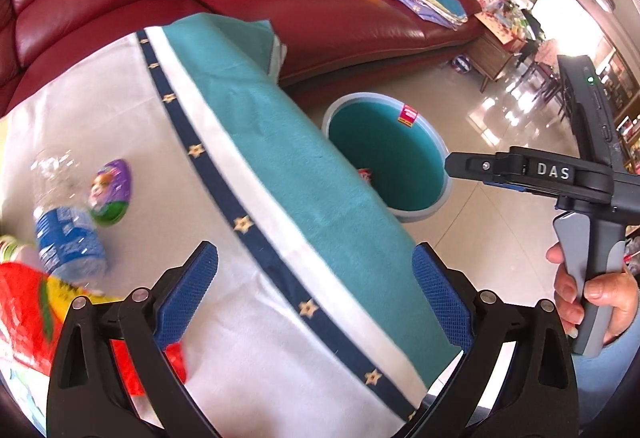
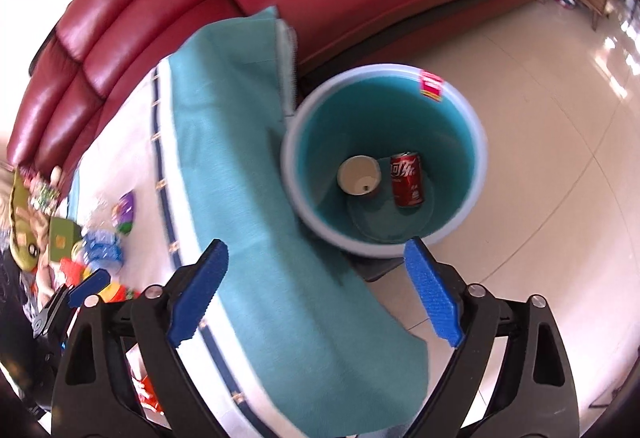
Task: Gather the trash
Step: 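Grasp the orange snack wrapper with the left tool while the right tool returns to the table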
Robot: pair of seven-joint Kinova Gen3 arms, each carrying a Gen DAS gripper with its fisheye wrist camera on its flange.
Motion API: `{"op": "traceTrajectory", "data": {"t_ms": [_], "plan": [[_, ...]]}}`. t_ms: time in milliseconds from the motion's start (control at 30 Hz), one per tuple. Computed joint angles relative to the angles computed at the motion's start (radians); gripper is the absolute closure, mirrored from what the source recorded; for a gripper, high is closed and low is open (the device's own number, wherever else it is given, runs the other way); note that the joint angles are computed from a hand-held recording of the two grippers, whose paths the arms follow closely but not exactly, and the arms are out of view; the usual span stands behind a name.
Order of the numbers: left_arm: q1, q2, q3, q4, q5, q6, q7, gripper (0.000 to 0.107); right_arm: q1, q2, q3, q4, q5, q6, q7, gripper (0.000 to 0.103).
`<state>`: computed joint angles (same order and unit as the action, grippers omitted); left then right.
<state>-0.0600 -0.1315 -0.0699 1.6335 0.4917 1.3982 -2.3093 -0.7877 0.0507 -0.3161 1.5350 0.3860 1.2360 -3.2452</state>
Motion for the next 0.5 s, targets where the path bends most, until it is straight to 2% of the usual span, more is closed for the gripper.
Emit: {"op": "traceTrajectory", "data": {"t_ms": [167,500], "plan": [[-0.06,-0.035,-0.082,0.001,-0.012,0.05,-0.08,0.01,-0.073,0.079,-0.012,-0.106,0.033,0.021,0.022,0.016],[-0.239,-0.039,-0.237,0.005,-0.044,0.134,-0.28,0.01,-0.237,0.247,0.048,-0.33,0.007,0.055,0.131,0.016]]}}
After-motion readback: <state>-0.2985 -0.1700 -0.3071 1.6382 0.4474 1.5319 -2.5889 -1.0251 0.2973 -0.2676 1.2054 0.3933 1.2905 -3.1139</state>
